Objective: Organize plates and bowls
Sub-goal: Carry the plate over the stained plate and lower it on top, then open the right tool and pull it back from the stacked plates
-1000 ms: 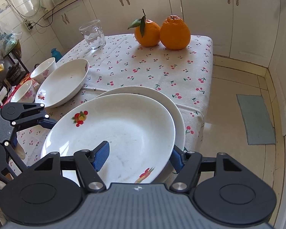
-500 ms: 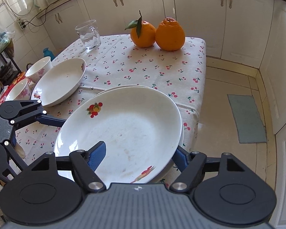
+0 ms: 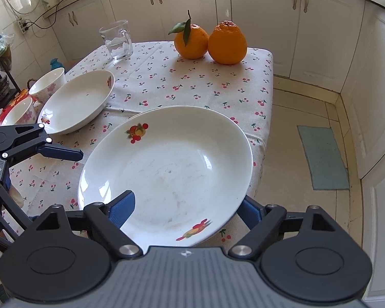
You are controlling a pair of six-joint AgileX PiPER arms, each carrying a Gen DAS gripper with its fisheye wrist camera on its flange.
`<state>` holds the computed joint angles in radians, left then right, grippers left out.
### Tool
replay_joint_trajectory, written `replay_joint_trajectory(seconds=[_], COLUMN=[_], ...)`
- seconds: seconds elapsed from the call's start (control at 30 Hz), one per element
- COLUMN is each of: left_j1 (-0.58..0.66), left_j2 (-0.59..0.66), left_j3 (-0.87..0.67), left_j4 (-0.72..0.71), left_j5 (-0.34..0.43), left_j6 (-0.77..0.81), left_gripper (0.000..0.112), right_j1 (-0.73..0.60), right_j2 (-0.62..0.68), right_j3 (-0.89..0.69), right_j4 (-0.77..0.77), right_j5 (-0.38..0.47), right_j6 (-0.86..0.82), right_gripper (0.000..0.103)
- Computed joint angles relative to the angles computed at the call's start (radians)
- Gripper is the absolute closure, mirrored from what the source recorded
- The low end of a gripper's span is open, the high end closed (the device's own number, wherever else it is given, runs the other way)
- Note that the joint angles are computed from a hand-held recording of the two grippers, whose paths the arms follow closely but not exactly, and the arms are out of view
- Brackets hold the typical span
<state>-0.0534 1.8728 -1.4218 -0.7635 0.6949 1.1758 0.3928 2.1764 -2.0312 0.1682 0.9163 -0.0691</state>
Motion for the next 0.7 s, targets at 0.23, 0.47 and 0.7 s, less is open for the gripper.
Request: replay_joint_trajectory(seconds=[0.23, 0.47, 0.7], left_j1=[0.022, 0.063, 0.119], left_j2=[-0.074, -0.163, -0.214], left_j3=[0.089, 0.182, 0.264], left_j4=[-0.047, -0.122, -0.175], left_j5=[-0.048, -0.090, -0.128], left_j6=[0.054, 0.089, 0.100], left_gripper=[0.026, 0.019, 0.017], right_j1=[0.011, 0.084, 0.229], right_j2=[-0.044, -0.162, -0.257], right_j3=[0.084, 0.257, 0.455], right_j4=[-0.008, -0.082, -0.344], right_j5=[-0.036, -0.185, -0.383], right_j6=[0.019, 0.101, 0.449], right_gripper=[0.011, 0.001, 0.000])
